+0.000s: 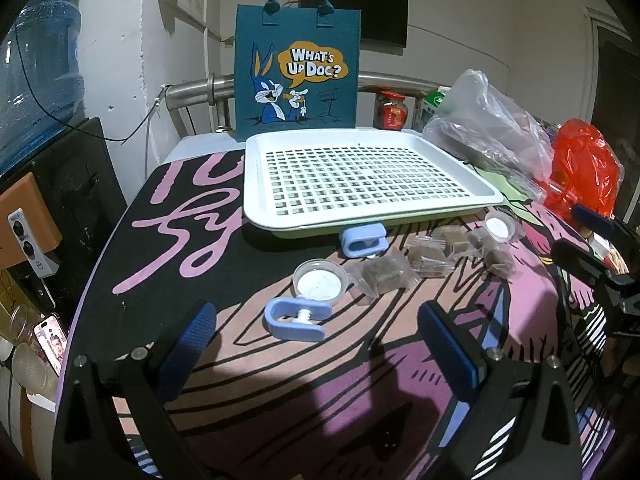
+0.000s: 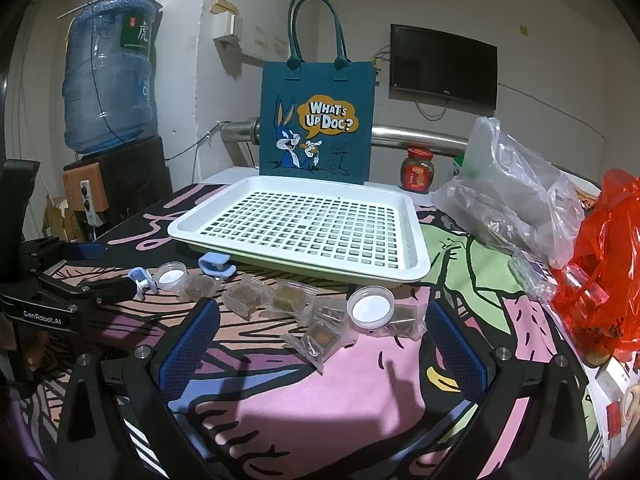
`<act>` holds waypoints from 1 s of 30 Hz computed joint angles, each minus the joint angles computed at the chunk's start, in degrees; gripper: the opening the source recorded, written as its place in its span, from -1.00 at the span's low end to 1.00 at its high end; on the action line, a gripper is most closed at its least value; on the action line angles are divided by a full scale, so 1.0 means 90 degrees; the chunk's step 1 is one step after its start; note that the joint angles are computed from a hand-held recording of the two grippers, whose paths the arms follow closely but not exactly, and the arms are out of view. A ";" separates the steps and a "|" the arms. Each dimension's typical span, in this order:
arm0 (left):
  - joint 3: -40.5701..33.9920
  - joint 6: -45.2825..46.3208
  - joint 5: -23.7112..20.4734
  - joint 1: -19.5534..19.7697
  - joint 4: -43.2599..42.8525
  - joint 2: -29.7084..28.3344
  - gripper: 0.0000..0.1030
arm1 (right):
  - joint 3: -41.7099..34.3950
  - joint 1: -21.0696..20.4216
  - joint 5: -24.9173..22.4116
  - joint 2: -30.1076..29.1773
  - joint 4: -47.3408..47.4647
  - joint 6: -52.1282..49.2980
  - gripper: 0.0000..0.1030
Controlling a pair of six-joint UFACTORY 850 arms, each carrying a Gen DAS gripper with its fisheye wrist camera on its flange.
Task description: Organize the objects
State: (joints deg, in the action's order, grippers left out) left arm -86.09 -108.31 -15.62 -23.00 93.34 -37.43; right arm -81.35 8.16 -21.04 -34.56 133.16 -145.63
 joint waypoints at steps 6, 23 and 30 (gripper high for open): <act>-0.0006 0.0049 0.0018 0.0001 -0.0050 0.0003 0.99 | -0.0007 0.0011 0.0047 0.0003 -0.0021 0.0030 1.00; 0.0001 -0.0045 0.0268 0.0048 -0.0055 0.0005 0.93 | -0.0077 -0.0005 0.0117 -0.0029 -0.0326 0.0373 1.00; -0.0037 0.0372 0.0488 0.0093 -0.0486 -0.0020 0.92 | -0.0268 -0.0016 0.0278 -0.0127 -0.1160 0.1253 1.00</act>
State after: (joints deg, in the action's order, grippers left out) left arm -86.42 -104.96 -11.23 -22.17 88.97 -37.61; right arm -83.76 8.02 -18.53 -35.71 122.72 -134.35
